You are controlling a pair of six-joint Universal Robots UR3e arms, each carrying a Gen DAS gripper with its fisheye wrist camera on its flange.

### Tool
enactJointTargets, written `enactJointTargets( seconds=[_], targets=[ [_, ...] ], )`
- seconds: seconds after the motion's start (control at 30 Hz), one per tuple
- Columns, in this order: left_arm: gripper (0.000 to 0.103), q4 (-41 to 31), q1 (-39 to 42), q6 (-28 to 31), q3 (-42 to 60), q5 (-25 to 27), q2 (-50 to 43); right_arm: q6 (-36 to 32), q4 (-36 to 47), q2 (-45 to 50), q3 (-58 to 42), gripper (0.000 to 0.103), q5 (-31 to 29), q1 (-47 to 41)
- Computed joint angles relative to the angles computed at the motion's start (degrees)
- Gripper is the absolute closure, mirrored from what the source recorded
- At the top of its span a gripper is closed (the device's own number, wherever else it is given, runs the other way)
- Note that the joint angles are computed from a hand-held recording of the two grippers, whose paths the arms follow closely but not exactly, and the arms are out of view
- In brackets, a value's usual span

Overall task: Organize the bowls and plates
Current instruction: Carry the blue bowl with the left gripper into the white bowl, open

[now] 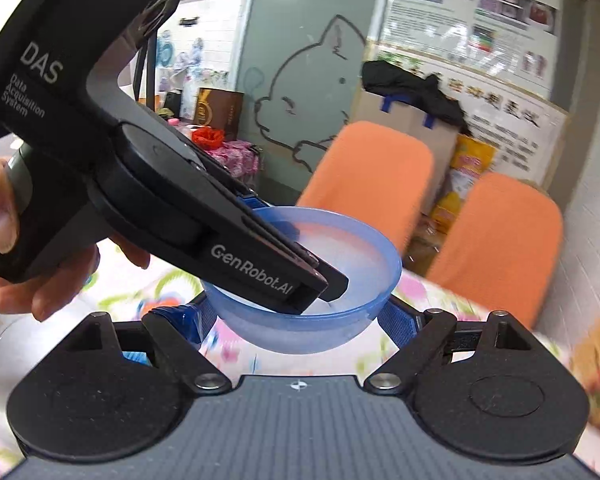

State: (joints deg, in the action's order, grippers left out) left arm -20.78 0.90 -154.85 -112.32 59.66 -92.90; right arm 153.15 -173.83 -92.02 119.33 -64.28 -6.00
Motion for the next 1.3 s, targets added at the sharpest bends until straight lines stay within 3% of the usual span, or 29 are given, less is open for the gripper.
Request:
enactJointTargets(
  seconds=[0.17,0.4,0.5,0.57,0.63,0.8,0.97,1.1,1.3],
  targets=[
    [0.057,8.07,-3.83,1.04,-10.48,3.79,2.24,3.46,-2.25,-9.3,14.05,0.028,-0.43,-2.77],
    [0.055,9.66,-2.69,2.95,-15.32,3.77,3.5,7.81,-14.74,-8.64,25.0,0.028,-0.49,-3.2],
    [0.046,10.49,-2.37,3.16,-15.97,4.17,2.7,9.76,-21.36,-4.59,26.47,0.028,-0.36,-3.02],
    [0.029,12.45,-2.28,3.42,-16.96,4.63,2.48,10.28,-23.97,-4.5,29.24,0.028,1.14,-4.23],
    [0.025,13.29,-2.0,3.61,-17.52,4.58,2.35,10.15,-24.78,-5.16,31.23,0.029,1.99,-5.04],
    [0.018,9.82,-0.5,3.59,-16.87,2.91,3.02,10.2,-26.77,-4.88,32.63,0.029,1.91,-5.14],
    [0.009,8.99,1.18,2.9,-17.05,1.2,3.64,11.21,-25.69,-5.77,32.1,0.028,-1.79,-2.85],
    [0.009,8.26,1.96,2.09,-16.64,0.38,3.65,12.12,-27.82,-4.2,31.66,0.028,-6.36,0.03],
    [0.009,7.69,3.63,2.66,-16.98,-0.73,4.66,11.82,-28.62,-3.89,32.81,0.027,-2.31,-2.75]
  ],
)
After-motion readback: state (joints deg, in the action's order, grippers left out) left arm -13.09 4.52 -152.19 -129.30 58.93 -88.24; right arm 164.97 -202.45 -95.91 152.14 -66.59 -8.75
